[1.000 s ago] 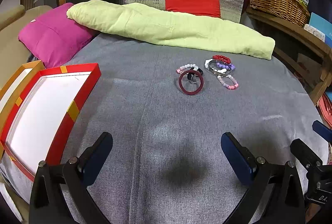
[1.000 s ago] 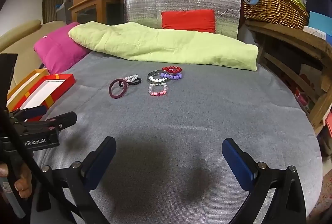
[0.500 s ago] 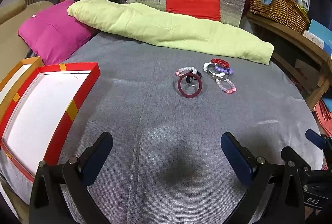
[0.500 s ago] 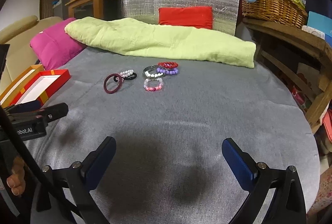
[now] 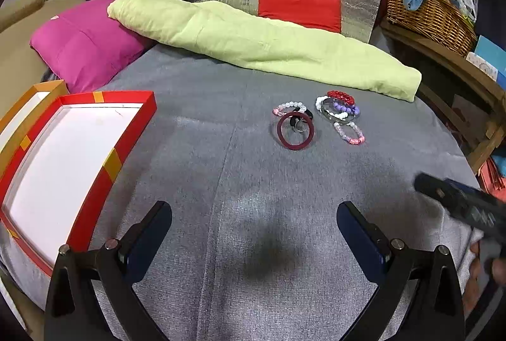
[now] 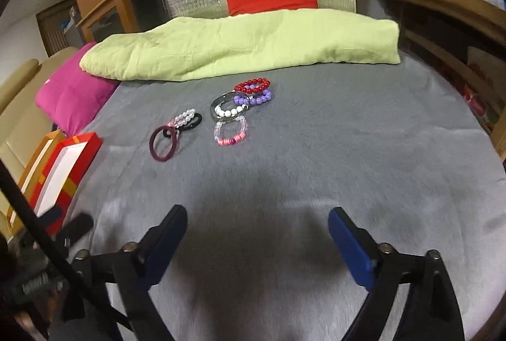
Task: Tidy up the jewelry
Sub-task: 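Grasp the pink-white bead bracelet with the right tool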
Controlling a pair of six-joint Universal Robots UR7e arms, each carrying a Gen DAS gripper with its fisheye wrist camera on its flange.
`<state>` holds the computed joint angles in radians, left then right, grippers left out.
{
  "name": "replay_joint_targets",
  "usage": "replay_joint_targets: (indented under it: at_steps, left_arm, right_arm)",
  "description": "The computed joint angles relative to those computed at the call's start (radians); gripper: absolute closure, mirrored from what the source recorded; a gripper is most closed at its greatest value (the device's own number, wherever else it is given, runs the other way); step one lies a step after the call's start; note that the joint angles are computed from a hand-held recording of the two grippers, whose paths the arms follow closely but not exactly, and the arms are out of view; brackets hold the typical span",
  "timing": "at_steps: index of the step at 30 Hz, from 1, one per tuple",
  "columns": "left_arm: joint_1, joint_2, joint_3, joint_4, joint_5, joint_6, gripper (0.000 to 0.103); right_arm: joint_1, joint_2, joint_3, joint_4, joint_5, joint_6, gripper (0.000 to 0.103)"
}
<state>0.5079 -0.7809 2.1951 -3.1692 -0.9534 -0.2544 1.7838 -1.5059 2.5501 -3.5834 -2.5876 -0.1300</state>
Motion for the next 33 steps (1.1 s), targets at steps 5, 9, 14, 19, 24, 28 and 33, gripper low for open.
replay_joint_targets:
  at_steps: [5,9,14,19,24,28,33]
  left_arm:
    - [0.0,0.003,-0.002,-0.014,-0.008,0.009,0.0]
    - [0.001,0.007,-0.004,-0.018,-0.012,0.018,0.0]
    - [0.006,0.008,-0.007,-0.022,-0.017,0.014,0.0]
    - [0.011,0.008,-0.012,-0.014,-0.024,0.003,0.0]
    - [0.007,0.014,-0.014,-0.007,-0.014,0.005,0.0]
    - [0.0,0.019,-0.011,-0.012,0.003,0.014,0.0]
    - [0.004,0.02,-0.036,0.049,-0.001,-0.003,0.0]
  right_arm:
    - [-0.077,-0.03,-0.101,0.201,0.077,0.061,0.032]
    - [-0.122,-0.01,-0.209,0.349,0.102,0.113,0.035]
    - [-0.159,0.039,-0.305,0.477,0.097,0.165,0.055]
    - [-0.181,0.09,-0.371,0.581,0.055,0.193,0.071]
    - [-0.179,0.089,-0.38,0.625,0.039,0.186,0.095]
    - [-0.186,0.015,-0.306,0.603,0.071,0.158,0.095]
    - [-0.208,-0.102,-0.185,0.521,0.151,0.143,0.095]
